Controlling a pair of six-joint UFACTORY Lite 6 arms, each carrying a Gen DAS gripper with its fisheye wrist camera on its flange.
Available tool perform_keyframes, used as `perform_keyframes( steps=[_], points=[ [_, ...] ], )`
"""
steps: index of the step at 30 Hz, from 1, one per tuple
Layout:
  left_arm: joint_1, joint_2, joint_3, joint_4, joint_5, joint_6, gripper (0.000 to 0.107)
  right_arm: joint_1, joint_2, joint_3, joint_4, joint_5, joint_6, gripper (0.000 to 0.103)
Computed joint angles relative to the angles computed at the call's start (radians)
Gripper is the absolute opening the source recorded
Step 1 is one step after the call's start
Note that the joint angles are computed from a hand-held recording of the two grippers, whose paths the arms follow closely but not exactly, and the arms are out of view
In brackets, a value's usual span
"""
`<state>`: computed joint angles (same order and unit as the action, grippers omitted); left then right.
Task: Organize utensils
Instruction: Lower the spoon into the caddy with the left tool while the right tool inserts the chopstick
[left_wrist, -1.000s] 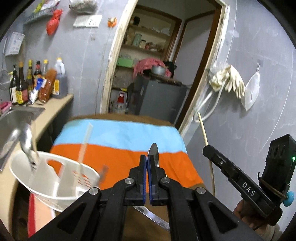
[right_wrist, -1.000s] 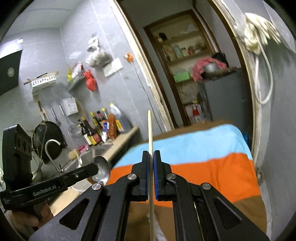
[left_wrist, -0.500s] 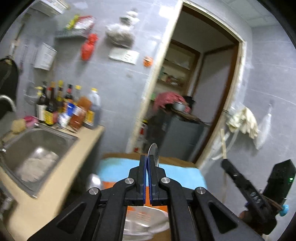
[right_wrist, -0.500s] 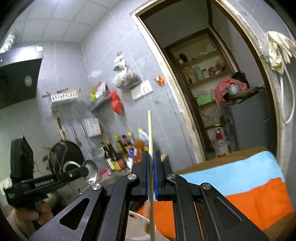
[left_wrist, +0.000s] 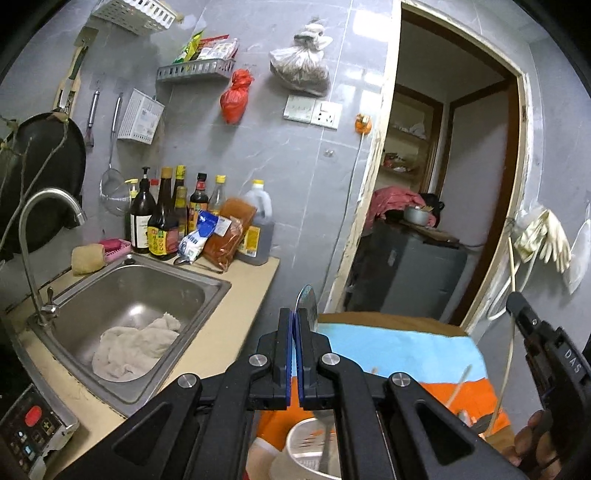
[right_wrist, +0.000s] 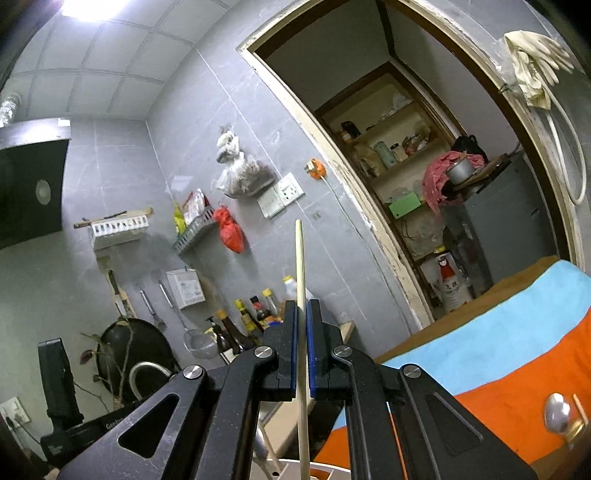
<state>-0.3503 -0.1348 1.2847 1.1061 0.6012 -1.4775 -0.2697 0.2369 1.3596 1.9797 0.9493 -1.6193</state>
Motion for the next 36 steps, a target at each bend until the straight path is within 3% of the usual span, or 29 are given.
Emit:
perform_keyframes(
  steps=[6,19,36],
  points=[
    [-0.002,0.026,-0.052,0.089,-0.02,-0.098,0.002,0.049,-0.005,-0.057,0.069,-0.066,-0.135,0.005],
    [-0.035,0.033,-0.114,0.167,-0.02,-0.149,0.002,0.072,0.011,-0.078,0.064,-0.073,-0.218,0.005],
    [0.001,0.0,-0.137,-0.01,-0.129,-0.01,0.003,0.029,0.017,-0.064,-0.079,-0.072,-0.13,0.008]
  ],
)
